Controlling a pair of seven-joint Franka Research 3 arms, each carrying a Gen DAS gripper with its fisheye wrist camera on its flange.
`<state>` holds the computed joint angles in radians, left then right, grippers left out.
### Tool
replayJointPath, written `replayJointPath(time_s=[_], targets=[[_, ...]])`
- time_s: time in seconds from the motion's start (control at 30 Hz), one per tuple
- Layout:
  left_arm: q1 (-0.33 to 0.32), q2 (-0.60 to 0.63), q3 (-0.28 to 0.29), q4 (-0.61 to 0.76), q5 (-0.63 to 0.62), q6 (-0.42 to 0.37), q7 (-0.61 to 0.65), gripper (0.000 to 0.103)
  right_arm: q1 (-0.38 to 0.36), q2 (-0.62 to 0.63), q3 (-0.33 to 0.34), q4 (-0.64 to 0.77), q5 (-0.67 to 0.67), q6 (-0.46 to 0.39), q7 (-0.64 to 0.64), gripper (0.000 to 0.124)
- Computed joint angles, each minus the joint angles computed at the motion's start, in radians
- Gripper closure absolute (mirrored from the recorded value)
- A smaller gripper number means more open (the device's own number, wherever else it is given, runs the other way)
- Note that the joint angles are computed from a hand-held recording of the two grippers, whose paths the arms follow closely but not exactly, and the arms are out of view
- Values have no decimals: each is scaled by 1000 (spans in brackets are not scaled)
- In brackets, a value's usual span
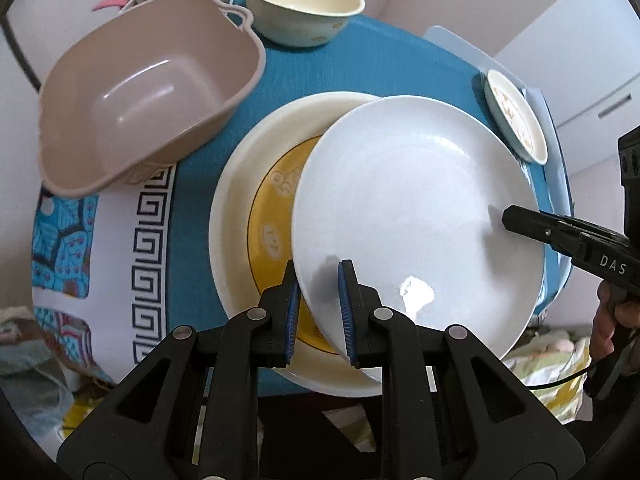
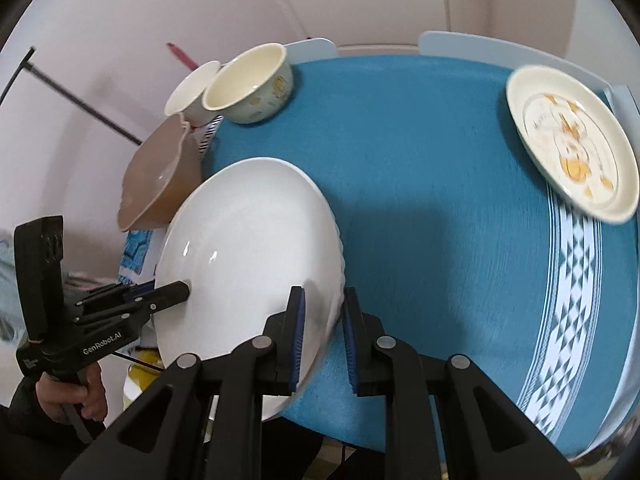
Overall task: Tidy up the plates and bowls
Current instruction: 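Lower the white plate onto the yellow plate and open both tools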
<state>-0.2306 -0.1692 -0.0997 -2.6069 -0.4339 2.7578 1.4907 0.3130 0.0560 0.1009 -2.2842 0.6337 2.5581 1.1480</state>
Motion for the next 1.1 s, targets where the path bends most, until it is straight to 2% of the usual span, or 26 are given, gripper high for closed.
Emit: replayJointPath(time_s=[0.17,0.4,0.57,0.87,1.03,1.1], targets=[[14,25,-1,17,42,-6,35,86,19,-21,8,-40,-19,64,79,107],[44,57,-24,46,135,-32,20,87,45,-17,18,-66,-89,139,186,107],[63,76,-47,63,259,-36,-42,87,53,-37,14,-96,-197,171,271,107],[89,78,-79,90,591,-77,-240,87,64,-29,18,-103,-306,193,368,107],[90,68,-80,86,682,-93,-285,87,70,-26,21,-106,-348,205,397,107],[89,65,-80,85,701,-97,-295,87,75,-23,19,-105,-405,206,434,107]])
